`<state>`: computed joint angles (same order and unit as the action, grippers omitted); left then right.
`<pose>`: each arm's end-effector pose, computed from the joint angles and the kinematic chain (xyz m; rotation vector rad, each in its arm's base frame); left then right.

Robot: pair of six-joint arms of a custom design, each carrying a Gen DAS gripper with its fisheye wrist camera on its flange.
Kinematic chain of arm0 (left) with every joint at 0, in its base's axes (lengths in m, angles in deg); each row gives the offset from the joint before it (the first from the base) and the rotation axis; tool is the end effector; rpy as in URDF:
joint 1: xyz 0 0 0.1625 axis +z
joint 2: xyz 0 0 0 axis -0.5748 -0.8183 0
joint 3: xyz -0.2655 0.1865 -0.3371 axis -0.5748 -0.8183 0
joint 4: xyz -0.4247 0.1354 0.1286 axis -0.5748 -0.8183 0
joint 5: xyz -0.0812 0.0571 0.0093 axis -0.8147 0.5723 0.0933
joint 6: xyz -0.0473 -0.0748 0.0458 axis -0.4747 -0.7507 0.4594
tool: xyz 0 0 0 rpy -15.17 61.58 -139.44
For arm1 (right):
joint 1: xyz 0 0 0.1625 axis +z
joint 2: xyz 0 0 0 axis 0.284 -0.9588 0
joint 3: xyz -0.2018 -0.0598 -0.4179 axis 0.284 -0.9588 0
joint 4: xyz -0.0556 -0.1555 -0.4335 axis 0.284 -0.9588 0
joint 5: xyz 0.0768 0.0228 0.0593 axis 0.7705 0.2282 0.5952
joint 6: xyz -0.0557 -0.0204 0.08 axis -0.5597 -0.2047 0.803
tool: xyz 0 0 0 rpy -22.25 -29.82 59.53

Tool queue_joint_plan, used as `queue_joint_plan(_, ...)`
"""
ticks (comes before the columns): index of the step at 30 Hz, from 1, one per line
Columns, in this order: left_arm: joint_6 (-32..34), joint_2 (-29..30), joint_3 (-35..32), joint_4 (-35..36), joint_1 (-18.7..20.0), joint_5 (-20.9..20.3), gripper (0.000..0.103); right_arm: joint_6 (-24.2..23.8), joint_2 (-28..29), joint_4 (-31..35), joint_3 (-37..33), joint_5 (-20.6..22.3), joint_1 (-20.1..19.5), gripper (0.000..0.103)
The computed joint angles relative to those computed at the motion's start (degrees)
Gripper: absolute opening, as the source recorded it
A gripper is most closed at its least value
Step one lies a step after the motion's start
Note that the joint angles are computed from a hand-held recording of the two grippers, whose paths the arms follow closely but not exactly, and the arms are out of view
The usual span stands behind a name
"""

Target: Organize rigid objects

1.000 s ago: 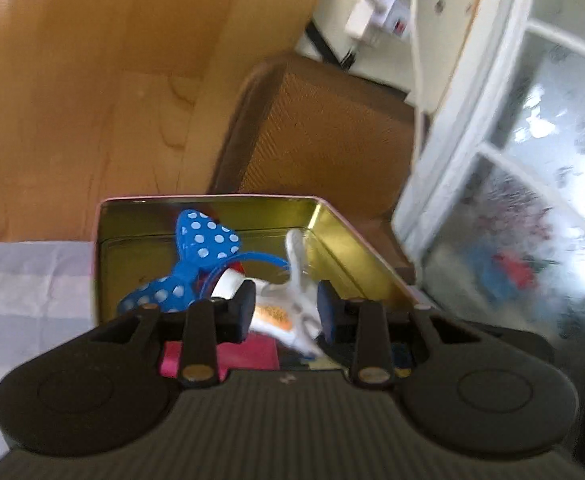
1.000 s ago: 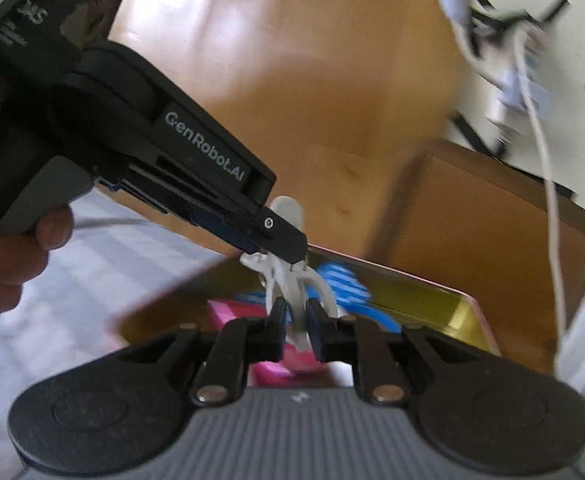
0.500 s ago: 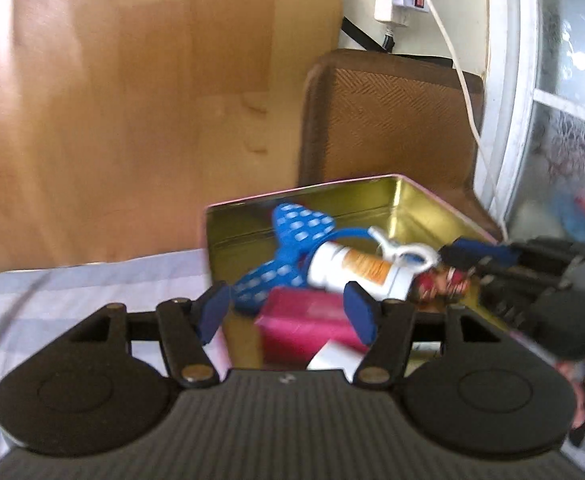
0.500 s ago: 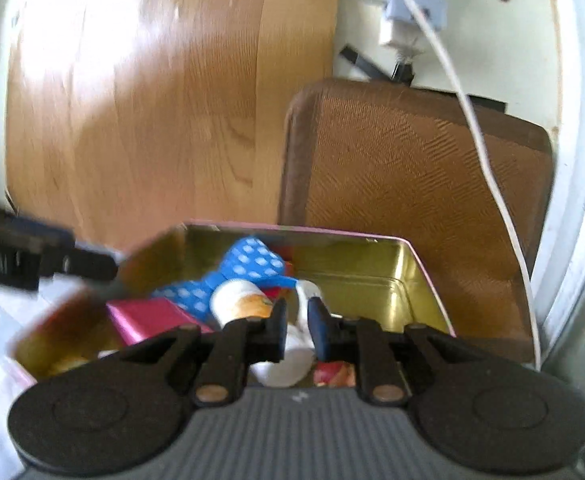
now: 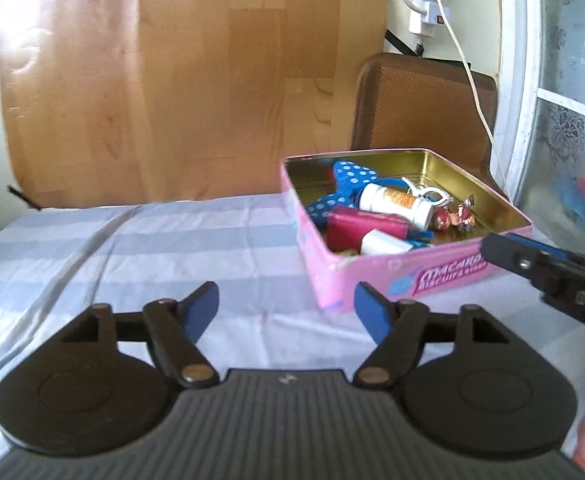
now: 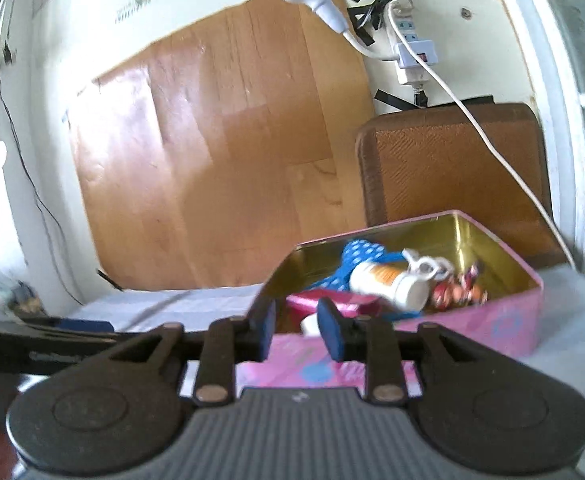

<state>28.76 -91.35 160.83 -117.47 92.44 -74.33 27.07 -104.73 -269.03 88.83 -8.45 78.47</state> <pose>-0.2170 -0.7122 0.1781 0.7096 2.1264 -1.1478 0.1818 -0.6787 0.1384 0.5598 -2.3072 1.5592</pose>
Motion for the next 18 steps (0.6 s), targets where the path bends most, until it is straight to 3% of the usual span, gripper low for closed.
queue_joint_plan(2, 1.11, -0.86, 2.44, -3.28, -0.33, 0.91, 0.095, 3.54, -0.75, -2.19, 2.8, 0.75, 0.25, 0.036)
queue_joint_plan(5, 1.66, -2.32, 5.24, -6.08, -0.68, 2.59, 0.103, 8.25, -1.1, -4.15, 5.27, 0.48, 0.99, 0.049)
queue_joint_plan(9, -0.11, -4.5, 8.99, -8.13, -0.87, 4.72, 0.103, 11.99, -0.77, -4.9, 6.68, 0.1, 2.08, 0.064)
queue_joint_plan(13, -2.98, -6.43, 11.63, -7.32, -0.53, 6.07, 0.103, 15.6, -0.96, -2.67, 7.58, 1.47, 2.83, 0.064)
queue_joint_plan(18, -3.44, -8.18, 14.22, -9.63, -0.45, 6.15, 0.103, 14.19, 0.04, -4.72, 8.48, -0.22, 4.77, 0.069)
